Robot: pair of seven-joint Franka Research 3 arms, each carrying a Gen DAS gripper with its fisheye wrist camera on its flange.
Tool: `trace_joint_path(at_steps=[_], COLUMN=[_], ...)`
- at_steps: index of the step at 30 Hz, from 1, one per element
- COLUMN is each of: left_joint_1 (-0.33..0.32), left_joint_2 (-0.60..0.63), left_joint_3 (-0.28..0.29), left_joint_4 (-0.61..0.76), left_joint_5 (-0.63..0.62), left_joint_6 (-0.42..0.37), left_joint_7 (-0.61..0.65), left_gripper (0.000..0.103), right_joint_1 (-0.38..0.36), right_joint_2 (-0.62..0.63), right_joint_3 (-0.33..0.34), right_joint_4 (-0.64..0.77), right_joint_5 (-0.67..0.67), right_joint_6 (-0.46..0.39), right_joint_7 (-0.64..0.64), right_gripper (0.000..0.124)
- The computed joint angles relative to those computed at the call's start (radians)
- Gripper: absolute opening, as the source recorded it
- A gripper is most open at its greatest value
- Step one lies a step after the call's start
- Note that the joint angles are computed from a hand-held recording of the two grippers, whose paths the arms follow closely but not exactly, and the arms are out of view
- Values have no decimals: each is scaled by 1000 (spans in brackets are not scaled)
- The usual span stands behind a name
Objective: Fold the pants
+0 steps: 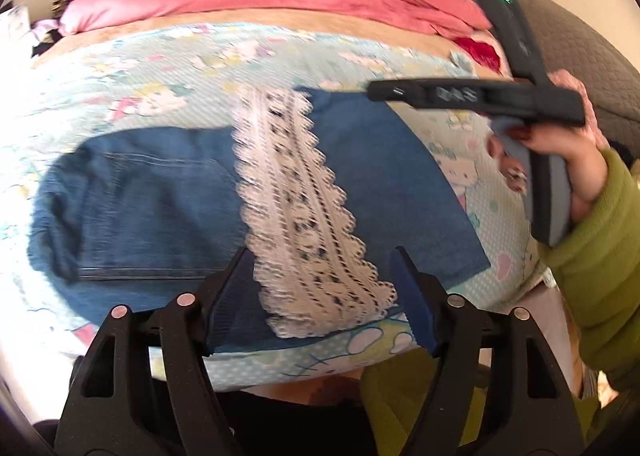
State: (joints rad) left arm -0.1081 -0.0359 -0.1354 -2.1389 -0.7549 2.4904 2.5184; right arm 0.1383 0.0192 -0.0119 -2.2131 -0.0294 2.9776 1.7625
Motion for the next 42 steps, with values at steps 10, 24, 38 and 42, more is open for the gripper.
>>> trace_joint_path(at_steps=[10,24,38,42], left_joint_1=[-1,6,95,127], left_joint_2=[-68,-93,7,33], left_joint_3=[30,82,77,69], left_joint_4=[-29,-46,18,35], left_joint_5=[14,36,25,16], left_joint_6=[92,142,84,64], left_joint_7=[-43,-111,-192,-214], left_gripper=[88,93,93,93], right_joint_1=[-19,45,115,130], right_joint_2=[-80,-19,191,258], right_joint_3=[30,64,86,79], right_joint_4=[-44,107,394,483], right_joint_5=[-37,53,273,277], right_joint_6=[70,33,-173,-242], right_joint_7=[41,-122,-387,-395], right_gripper=[96,96,96,96])
